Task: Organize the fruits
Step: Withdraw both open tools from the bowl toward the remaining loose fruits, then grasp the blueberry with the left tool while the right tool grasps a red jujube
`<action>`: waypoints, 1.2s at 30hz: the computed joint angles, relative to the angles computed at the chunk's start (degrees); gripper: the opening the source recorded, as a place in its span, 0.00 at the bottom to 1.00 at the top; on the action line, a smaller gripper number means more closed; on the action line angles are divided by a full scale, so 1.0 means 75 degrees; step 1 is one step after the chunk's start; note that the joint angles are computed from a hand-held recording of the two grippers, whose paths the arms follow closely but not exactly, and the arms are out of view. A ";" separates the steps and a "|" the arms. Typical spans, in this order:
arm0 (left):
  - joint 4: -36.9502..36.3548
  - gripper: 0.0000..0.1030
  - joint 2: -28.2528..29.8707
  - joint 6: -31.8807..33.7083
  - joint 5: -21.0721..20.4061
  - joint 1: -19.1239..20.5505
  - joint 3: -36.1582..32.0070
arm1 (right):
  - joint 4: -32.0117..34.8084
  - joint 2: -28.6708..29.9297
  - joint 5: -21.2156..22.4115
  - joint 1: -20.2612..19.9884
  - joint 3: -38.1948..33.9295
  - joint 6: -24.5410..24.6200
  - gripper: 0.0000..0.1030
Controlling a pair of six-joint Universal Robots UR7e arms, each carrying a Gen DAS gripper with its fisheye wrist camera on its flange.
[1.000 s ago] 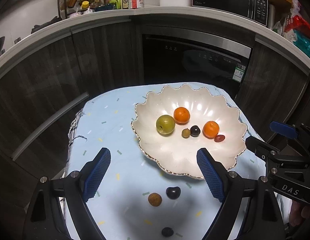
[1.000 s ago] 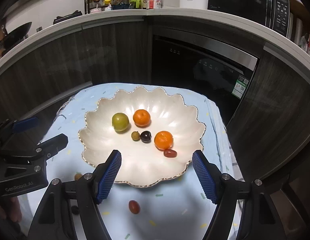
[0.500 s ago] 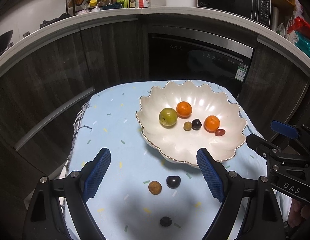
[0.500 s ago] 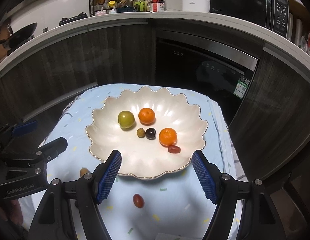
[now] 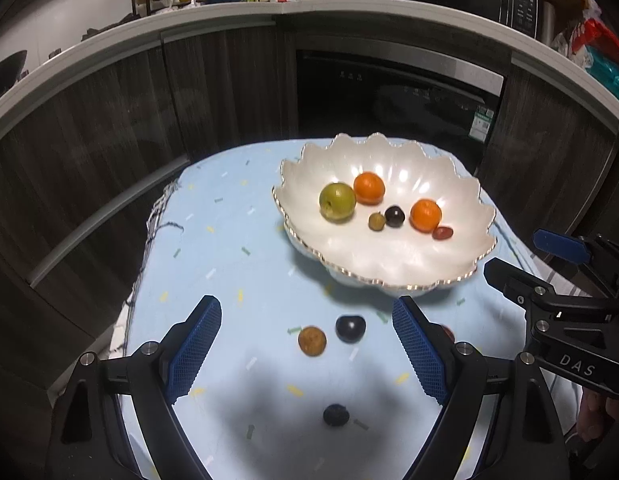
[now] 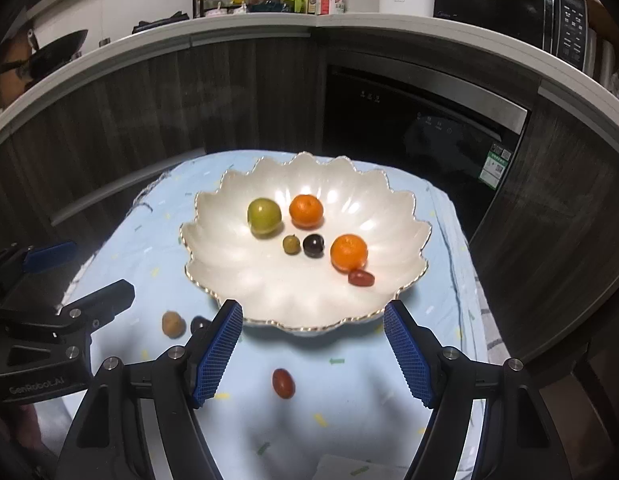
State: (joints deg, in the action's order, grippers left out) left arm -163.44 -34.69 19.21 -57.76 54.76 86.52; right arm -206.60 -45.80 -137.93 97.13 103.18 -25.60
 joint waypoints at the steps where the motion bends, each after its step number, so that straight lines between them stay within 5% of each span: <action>1: -0.0006 0.85 -0.0019 -0.0012 -0.0021 0.0019 0.0056 | 0.0002 0.0017 -0.0001 -0.0018 0.0024 -0.0007 0.72; 21: -0.0946 0.83 -0.0060 0.0207 -0.0381 0.0243 0.0937 | -0.0704 0.0351 0.0318 -0.0336 0.0411 -0.0371 0.65; 36: -0.0855 0.69 0.0062 0.0195 -0.0469 0.0386 0.1068 | -0.0623 0.0429 0.0627 -0.0623 0.0659 -0.0186 0.57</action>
State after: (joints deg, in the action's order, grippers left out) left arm -169.85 -34.23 20.67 -61.27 57.65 94.52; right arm -211.27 -42.59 -133.22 92.46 108.12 -26.99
